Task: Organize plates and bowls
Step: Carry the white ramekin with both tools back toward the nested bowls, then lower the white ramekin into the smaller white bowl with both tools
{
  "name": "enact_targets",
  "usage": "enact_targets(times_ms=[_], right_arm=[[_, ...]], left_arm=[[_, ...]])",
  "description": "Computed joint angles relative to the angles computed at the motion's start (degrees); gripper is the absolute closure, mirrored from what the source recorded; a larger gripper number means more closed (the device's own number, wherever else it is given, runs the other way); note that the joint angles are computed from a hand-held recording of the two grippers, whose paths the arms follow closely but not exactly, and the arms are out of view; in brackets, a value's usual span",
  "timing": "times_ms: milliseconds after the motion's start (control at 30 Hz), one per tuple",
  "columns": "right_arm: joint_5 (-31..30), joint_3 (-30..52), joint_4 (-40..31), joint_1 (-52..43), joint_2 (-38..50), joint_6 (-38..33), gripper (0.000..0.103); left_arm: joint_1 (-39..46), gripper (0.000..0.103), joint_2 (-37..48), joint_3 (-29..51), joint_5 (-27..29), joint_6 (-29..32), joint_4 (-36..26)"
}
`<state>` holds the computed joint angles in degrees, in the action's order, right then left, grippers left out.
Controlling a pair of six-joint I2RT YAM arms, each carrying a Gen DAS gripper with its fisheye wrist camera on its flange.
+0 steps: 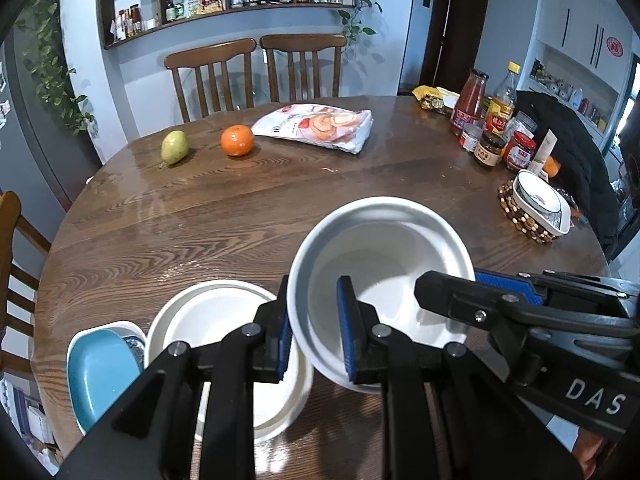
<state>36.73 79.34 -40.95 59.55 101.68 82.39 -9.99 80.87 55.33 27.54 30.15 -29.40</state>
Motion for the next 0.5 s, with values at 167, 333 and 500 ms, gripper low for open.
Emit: enact_targets(times_ms=[167, 333, 500], right_arm=[[-0.8, 4.0, 0.3, -0.4, 2.8, -3.3, 0.083], [-2.8, 7.2, 1.7, -1.4, 5.6, -7.0, 0.083], [-5.0, 10.8, 2.8, -2.2, 8.7, -9.9, 0.083]], left_arm=[[3.3, 0.086, -0.2, 0.2, 1.2, 0.6, 0.4], [6.0, 0.087, 1.1, 1.2, 1.3, 1.0, 0.2], [8.6, 0.087, 2.7, 2.4, 1.0, 1.6, -0.4]])
